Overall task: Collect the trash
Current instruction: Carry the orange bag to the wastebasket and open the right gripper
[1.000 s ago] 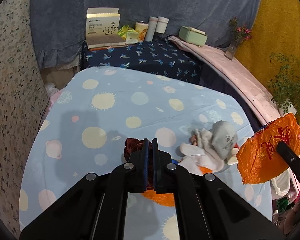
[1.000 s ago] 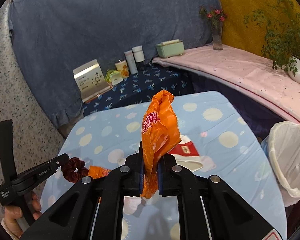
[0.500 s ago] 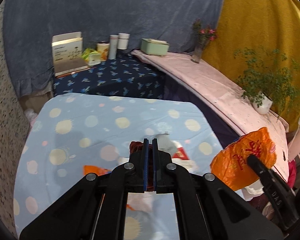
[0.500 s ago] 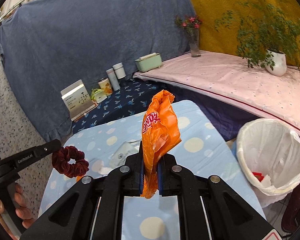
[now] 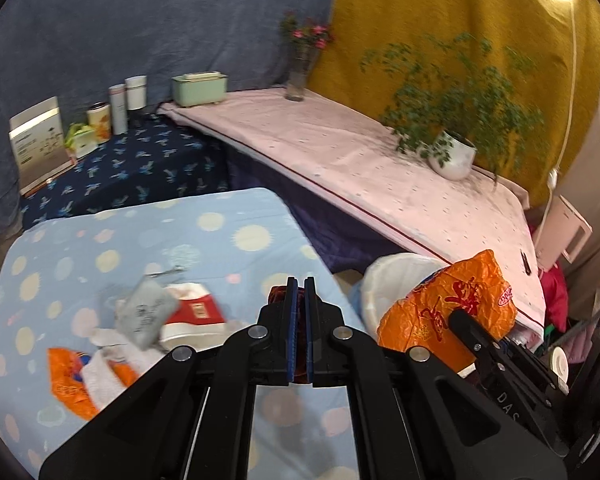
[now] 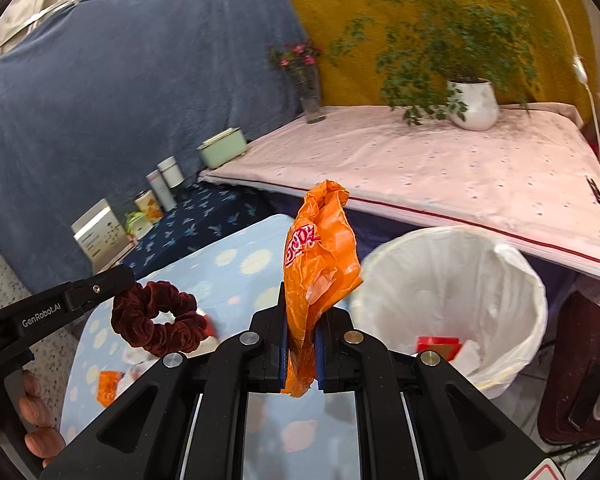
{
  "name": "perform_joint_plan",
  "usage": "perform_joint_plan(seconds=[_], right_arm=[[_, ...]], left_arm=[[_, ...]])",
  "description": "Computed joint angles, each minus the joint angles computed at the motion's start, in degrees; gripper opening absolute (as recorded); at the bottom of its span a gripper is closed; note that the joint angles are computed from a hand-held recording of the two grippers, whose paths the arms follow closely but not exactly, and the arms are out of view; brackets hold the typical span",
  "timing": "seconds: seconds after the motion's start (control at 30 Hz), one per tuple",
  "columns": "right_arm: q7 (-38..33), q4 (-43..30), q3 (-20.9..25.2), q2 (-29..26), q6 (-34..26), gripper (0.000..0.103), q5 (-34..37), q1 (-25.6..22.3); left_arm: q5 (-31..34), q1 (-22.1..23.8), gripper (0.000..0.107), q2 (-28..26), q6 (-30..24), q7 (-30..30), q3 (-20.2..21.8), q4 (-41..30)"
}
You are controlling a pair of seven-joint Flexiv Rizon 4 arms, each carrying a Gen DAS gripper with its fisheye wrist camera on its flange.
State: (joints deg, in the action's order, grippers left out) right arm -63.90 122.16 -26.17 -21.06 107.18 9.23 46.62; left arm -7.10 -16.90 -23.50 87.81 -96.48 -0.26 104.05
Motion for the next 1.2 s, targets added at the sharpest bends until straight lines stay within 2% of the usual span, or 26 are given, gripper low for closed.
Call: perform_joint_plan(seconds=[0.4, 0.6, 0.77, 0.83, 0.9, 0.97, 1.03, 1.2], right_arm=[[0.4, 0.3, 3.4, -1.3, 0.5, 0.009, 0.0, -10.7], [1.4, -0.6, 6.3, -2.6, 0.4, 0.009, -0.7, -15.7], [2.2, -1.3, 7.6, -4.0, 0.0, 0.010, -1.6, -17.9], [2.3, -1.6, 6.1, -4.8, -0.5, 0.016, -1.7, -16.9], [2.8, -1.8, 3.9, -5.5, -1.3, 0.018, -1.6, -15.2], [3.7, -2.3, 5.0, -5.8, -1.9, 0.022, -2.3, -16.5], [4.5, -2.1, 5.2, -5.9, -2.0, 0.025, -2.8, -16.9], [5.7, -1.4, 4.1, -5.7, -2.4, 0.031, -3.5, -15.7]], left_arm=[[1.0, -4.7, 0.003, -9.0, -6.6, 2.2, -2.3, -13.6], [0.7, -5.7, 0.003, -12.9, -9.5, 3.8, -3.4, -19.2], [-0.5, -5.6, 0.004, -15.5, -11.7, 4.9, -4.7, -22.4], [-1.9, -4.9, 0.006, -16.4, -12.9, 5.4, -6.0, -23.3], [-2.5, -5.3, 0.010, -17.2, -13.3, 4.5, -5.6, -24.1], [-1.7, -6.5, 0.026, -17.8, -13.5, 3.0, -3.6, -25.1], [-0.5, -7.6, 0.035, -18.0, -13.1, 1.3, -1.8, -25.4], [1.8, -8.1, 0.036, -17.6, -13.4, -1.0, 0.2, -24.9]])
